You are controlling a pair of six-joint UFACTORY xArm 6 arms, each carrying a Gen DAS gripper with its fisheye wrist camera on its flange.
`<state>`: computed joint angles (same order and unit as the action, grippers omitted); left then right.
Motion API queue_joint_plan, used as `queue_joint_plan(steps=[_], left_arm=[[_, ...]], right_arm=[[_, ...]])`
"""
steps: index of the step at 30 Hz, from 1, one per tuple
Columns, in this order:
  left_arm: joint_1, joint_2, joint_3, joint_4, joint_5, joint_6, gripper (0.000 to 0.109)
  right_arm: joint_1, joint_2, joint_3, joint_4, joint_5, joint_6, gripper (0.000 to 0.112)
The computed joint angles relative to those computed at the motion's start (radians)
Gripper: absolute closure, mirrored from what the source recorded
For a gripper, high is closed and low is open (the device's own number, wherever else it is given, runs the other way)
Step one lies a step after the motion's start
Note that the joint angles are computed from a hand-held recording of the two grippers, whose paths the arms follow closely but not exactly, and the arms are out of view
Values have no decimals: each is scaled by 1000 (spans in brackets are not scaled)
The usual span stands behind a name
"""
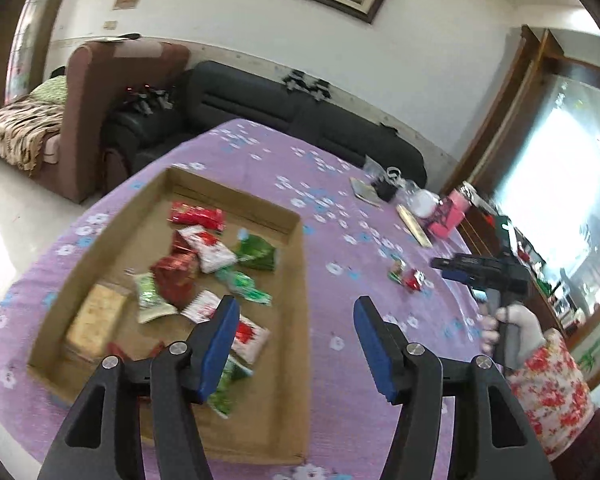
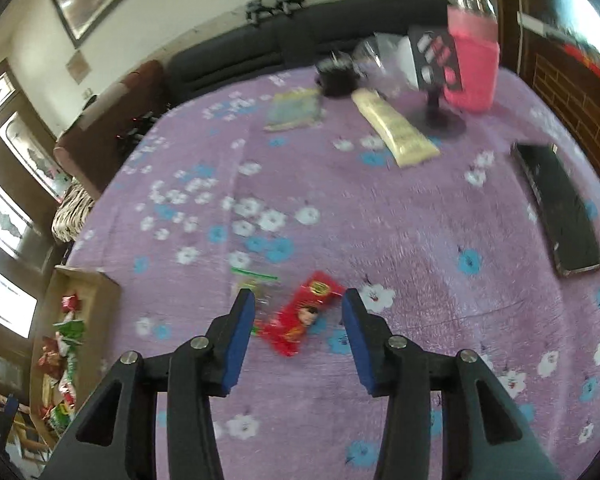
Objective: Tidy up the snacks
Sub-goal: 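Grasp the red candy stick on the tablecloth with the right tool, then grasp green-wrapped candy bag with left tool while right tool holds red candy stick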
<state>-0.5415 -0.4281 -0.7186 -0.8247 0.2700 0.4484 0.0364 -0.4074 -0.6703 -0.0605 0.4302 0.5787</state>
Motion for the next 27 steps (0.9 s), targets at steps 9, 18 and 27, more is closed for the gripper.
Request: queue_joint_plan(steps=[9,18,27], left_arm=[[-36,8,-4,178,-15,-152,44],[-132,137,-133,241,38,-144,41],[-232,397,-399,270,122,-153,31]], right_arm=[[18,111,-11,-94,-51,118,67],[18,9,93,-159,-86,169,94],[-23,-160,267,-2,-217,50,94]])
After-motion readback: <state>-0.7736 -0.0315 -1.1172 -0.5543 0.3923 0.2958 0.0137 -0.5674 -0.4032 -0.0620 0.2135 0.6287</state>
